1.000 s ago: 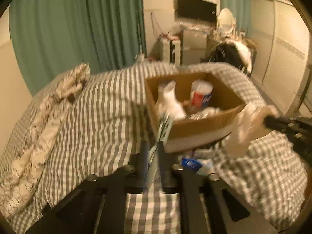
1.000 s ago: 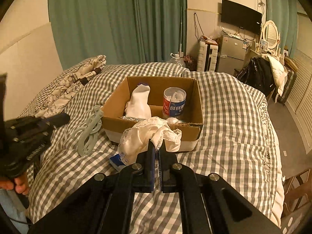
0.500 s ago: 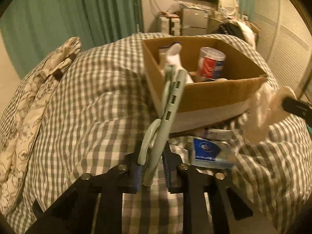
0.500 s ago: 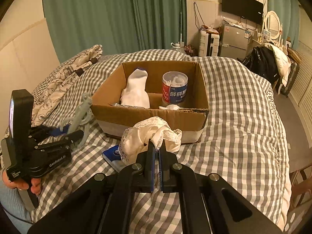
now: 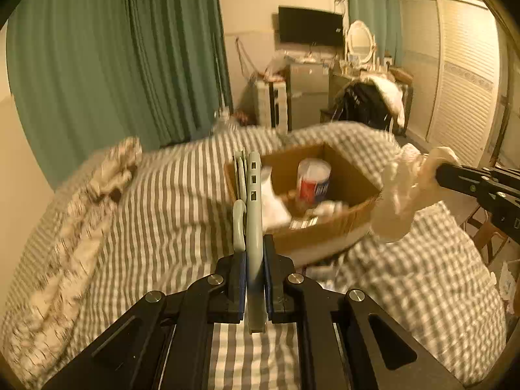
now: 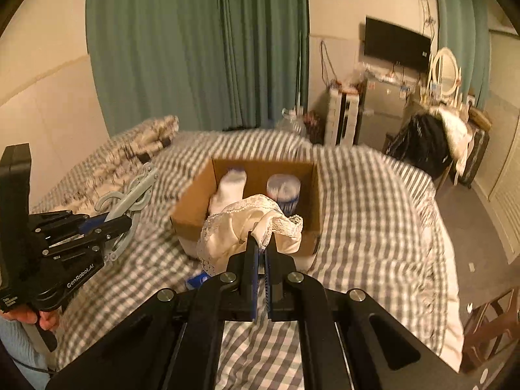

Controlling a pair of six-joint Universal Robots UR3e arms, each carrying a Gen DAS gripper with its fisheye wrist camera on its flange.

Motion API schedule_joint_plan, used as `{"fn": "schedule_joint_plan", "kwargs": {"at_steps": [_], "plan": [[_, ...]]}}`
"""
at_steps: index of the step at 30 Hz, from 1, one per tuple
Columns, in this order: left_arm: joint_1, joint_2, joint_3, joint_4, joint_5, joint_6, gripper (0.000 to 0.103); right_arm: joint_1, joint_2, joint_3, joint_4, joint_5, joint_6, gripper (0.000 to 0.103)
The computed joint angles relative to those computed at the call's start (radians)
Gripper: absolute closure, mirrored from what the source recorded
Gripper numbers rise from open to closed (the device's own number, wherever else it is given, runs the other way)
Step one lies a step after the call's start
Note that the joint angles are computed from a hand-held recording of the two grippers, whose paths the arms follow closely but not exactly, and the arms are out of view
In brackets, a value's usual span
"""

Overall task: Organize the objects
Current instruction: 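Carry clip and lace cloth into the box and open both tools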

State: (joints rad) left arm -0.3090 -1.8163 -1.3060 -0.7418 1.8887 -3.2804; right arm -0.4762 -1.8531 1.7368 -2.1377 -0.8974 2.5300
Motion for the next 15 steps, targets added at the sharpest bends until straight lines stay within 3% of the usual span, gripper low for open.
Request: {"fn": "schedule_joint_plan", "kwargs": {"at_steps": [7,15], "plan": [[-0.028,-0.179,0.350,-0.112,0.028,0.022,0.094,-0.007,0.061,-0.169,-0.012,0.043,0.047,0.100],[0.006,-0.469,0.791,-0.268,-0.005,0.041,0.094,0.080,0.312,-0.397,-0.113,-0.017,0.146,0.100]]}}
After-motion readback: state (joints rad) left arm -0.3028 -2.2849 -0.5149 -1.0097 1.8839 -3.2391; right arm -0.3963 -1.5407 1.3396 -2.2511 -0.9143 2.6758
